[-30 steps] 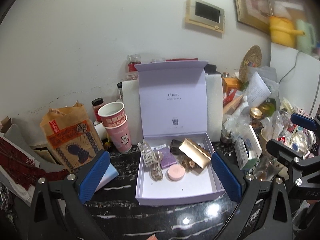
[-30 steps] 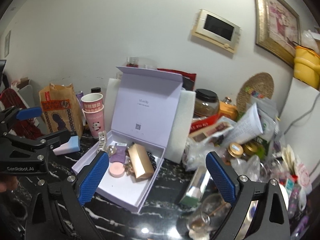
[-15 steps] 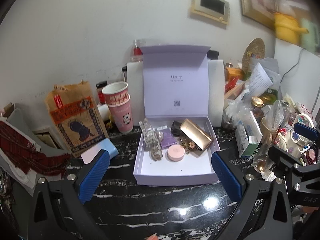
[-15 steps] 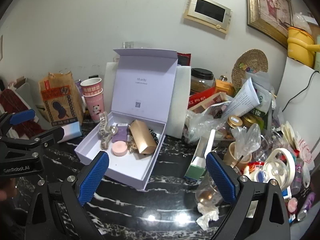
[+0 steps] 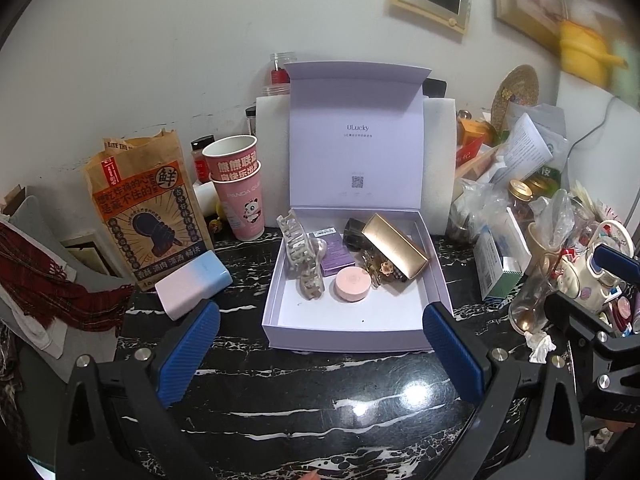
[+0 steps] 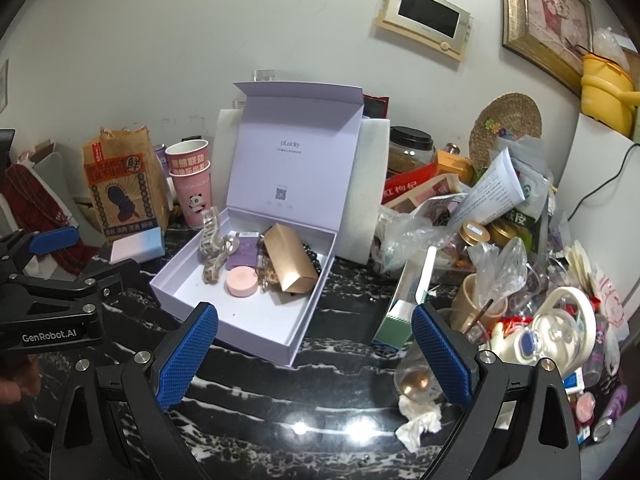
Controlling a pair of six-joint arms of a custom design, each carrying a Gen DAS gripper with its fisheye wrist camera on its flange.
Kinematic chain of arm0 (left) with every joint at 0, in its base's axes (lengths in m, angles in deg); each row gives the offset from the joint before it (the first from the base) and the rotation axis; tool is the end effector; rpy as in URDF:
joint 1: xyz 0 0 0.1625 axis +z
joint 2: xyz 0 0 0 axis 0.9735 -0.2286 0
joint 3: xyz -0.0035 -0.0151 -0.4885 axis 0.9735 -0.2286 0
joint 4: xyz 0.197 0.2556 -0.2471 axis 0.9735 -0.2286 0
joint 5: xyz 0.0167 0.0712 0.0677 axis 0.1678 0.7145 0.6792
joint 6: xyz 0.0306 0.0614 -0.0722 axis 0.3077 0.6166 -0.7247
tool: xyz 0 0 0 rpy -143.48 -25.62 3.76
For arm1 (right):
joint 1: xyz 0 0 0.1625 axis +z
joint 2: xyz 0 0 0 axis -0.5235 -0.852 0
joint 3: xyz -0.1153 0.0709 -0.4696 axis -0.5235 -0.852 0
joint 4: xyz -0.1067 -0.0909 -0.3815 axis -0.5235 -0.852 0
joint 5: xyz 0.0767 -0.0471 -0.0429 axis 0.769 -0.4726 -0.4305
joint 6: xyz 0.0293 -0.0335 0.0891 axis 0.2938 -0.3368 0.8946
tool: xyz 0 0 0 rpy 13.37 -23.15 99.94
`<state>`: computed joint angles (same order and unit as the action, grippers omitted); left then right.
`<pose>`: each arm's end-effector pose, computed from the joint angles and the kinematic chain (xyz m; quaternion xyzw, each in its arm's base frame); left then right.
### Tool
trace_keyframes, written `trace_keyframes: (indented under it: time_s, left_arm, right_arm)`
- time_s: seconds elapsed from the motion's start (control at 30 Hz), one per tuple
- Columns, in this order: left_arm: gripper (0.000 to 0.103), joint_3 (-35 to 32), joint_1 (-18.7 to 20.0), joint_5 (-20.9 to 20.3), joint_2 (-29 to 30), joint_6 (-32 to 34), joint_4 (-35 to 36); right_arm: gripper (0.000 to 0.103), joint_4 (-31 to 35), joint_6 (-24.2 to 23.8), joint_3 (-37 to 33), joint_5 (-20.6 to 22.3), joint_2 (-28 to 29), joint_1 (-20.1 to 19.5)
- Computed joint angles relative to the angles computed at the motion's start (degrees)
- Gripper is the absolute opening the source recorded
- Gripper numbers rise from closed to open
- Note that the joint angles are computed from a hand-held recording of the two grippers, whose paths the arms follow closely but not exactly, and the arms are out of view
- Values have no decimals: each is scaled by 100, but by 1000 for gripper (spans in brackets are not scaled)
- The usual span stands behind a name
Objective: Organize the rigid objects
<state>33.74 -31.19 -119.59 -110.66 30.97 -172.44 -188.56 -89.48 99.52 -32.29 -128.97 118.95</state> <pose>-0.3689 -0.6784 -0.0039 0.2530 0.8460 -0.3460 0.3172 0.0628 -0.6343 0.3010 0.1848 -0.8177 0.4021 0.3683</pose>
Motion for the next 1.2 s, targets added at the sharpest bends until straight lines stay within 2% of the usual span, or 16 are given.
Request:
trace_keyframes:
  time_s: [0.83,1.2]
  left_arm:
    - [103,-17,18,-52,-13,36,117]
    - [103,-9,14,-29,-12,56,147]
  right_arm:
    - [99,-4,3,-41,-36,34,-27]
    - [99,-87,-44,-67,-175,69,-38]
